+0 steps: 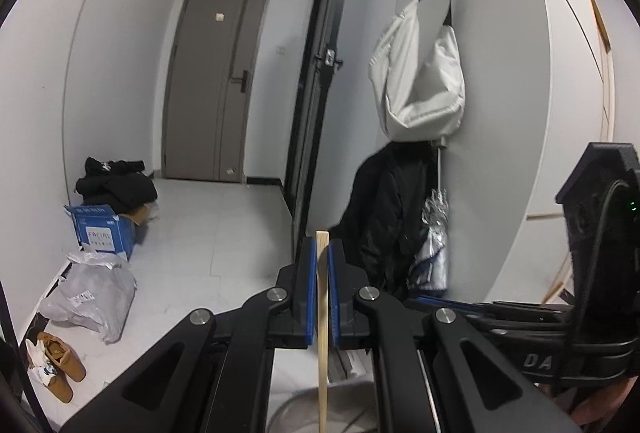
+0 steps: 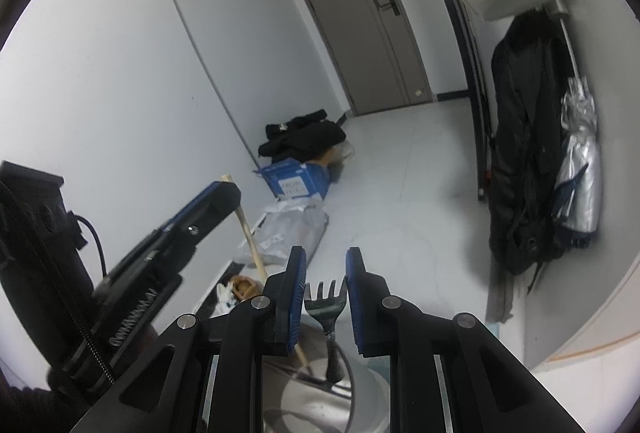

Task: Organize utensils
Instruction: 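Open the left tool over the holder while the right tool drops the fork in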

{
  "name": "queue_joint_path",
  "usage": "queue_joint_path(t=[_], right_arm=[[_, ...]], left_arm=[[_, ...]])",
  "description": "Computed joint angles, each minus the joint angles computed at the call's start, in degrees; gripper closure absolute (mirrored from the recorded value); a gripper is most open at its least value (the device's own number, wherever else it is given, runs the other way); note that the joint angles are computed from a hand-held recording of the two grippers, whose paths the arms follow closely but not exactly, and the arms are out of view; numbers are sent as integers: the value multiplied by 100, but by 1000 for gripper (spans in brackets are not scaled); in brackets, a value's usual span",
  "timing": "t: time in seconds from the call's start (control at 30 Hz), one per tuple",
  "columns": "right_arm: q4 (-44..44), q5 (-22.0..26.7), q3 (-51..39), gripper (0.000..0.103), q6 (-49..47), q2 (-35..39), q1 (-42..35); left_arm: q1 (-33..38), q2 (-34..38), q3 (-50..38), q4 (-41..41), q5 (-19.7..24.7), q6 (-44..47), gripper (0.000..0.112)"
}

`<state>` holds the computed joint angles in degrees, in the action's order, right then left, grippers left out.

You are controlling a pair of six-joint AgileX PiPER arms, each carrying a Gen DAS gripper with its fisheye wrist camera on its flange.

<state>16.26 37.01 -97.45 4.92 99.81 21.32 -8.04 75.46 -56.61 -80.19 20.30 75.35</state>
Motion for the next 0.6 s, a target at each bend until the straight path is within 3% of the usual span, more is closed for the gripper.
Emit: queue_joint_path(t=[0.2, 0.37, 0.43, 0.5, 0.53, 0.6], right_arm=[[40, -120, 291, 84, 34, -33, 59], [82, -79, 372, 81, 20, -16, 76], [43, -182, 544, 77, 107, -125, 96], [424, -300, 711, 72, -220, -267, 55], [299, -357, 810, 64, -128, -392, 87], [-67, -440, 1001, 58, 216, -630, 149]], left_arm=[[391, 265, -539, 1252, 1217, -1443, 109], [376, 114, -613, 2139, 1122, -2439, 107], [445, 108, -721, 2384, 1370, -2694, 102], [369, -29, -693, 2947, 1144, -3298, 94], [462, -107, -691, 2966, 1235, -3446, 90], [581, -182, -694, 3029, 1314, -3687, 68]])
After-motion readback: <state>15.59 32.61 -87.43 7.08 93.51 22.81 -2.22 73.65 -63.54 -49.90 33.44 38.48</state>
